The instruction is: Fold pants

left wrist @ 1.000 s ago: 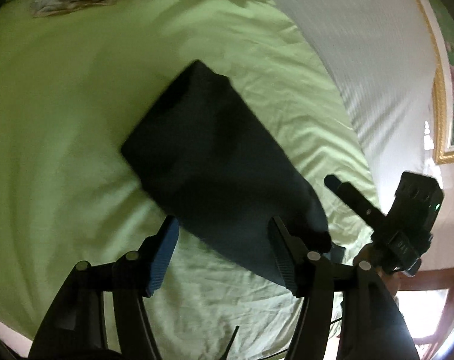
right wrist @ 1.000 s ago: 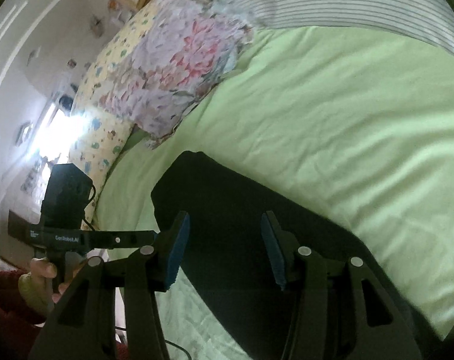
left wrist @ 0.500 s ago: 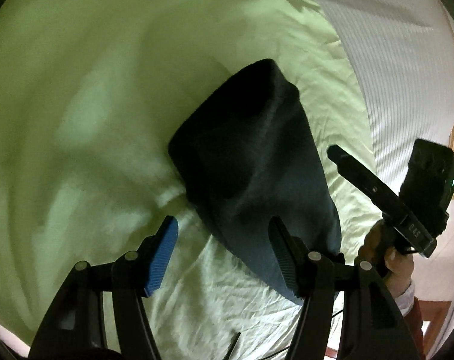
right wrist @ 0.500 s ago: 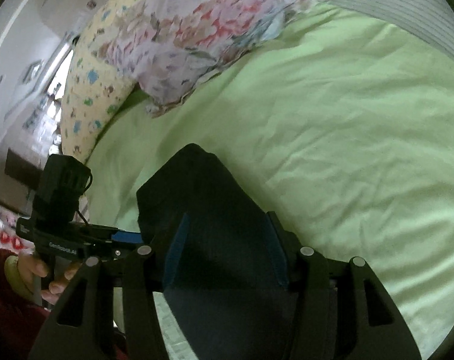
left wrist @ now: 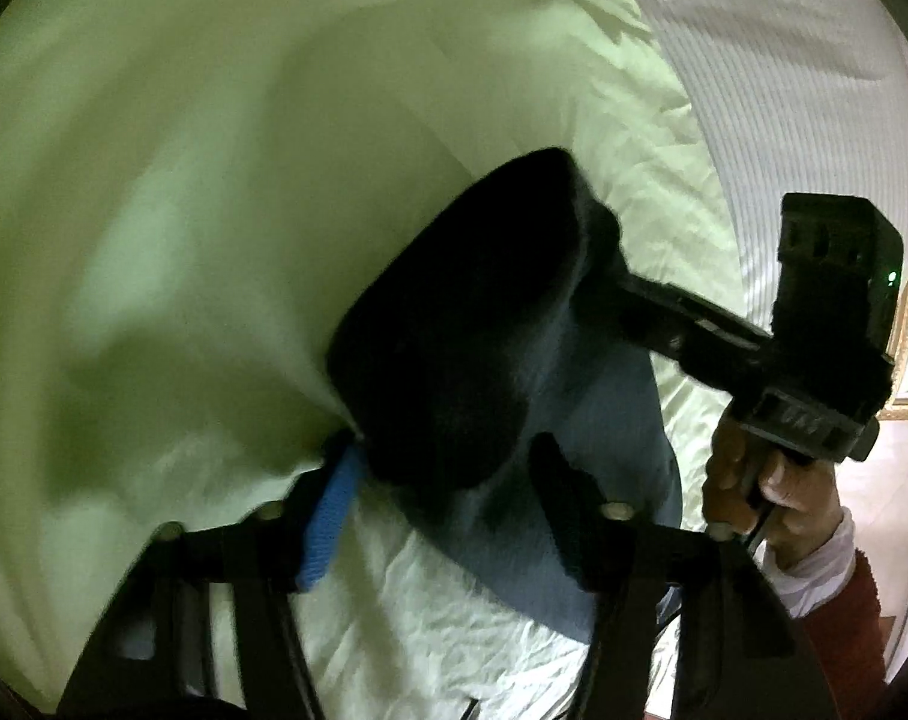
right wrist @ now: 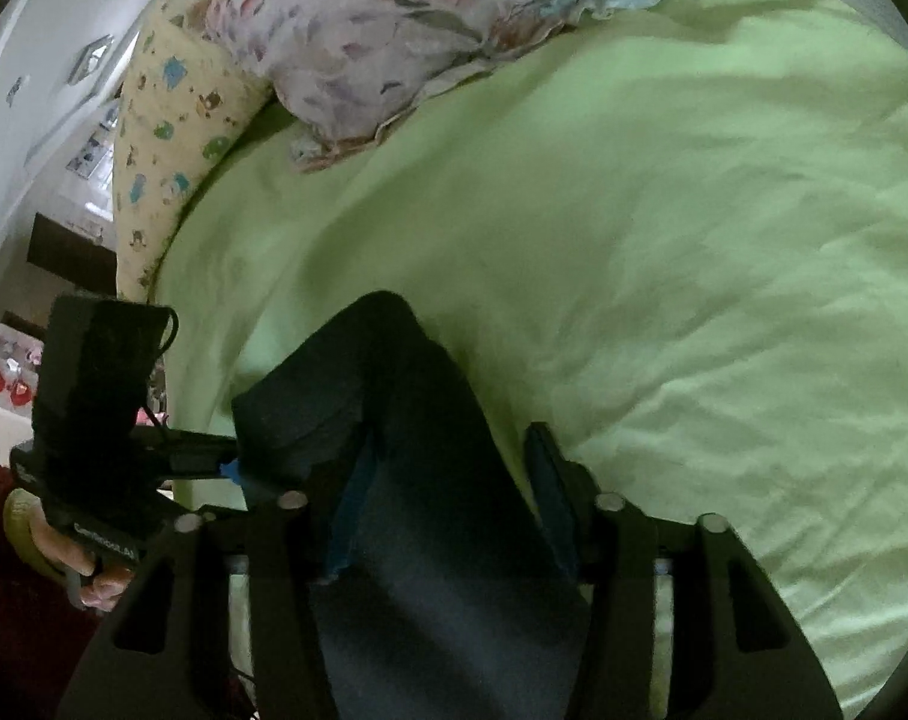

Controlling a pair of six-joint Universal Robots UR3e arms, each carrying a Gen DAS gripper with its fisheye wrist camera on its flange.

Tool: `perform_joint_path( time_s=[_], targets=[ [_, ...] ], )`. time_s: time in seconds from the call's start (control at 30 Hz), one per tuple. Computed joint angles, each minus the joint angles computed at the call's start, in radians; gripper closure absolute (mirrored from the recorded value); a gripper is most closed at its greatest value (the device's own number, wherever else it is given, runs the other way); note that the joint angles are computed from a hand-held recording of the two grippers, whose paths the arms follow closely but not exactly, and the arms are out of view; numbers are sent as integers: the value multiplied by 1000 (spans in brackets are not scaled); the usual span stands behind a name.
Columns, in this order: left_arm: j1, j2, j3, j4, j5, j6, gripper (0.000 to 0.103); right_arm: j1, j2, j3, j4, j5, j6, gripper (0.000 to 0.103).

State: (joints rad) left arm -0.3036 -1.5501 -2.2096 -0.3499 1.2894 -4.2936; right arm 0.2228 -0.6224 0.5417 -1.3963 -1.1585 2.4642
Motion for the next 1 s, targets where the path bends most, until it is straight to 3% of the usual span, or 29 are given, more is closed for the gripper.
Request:
perform_joint_path(
  time_s=[0.03, 0.1, 0.23, 0.67, 0.87, 1.0],
  targets=[
    [0, -12, 14, -8, -2, 6, 70, -5, -17, 31, -12, 7, -7, 69],
    [-1, -17, 19, 1, -2, 9, 76, -8, -64, 112, -68, 9, -6, 76],
    [-21, -6, 85, -42, 28, 50, 82, -40, -157, 240, -131, 54, 2, 80],
    [-154, -105, 508, -214, 112, 150, 83, -248, -576, 646, -214, 264, -43, 81],
    [-248, -250, 792, -321, 141, 202, 83, -417, -805, 844, -167, 361, -128, 81],
    [-308, -367, 1000, -407, 147, 244, 83, -564, -944, 946, -60, 417, -233, 82]
  ],
)
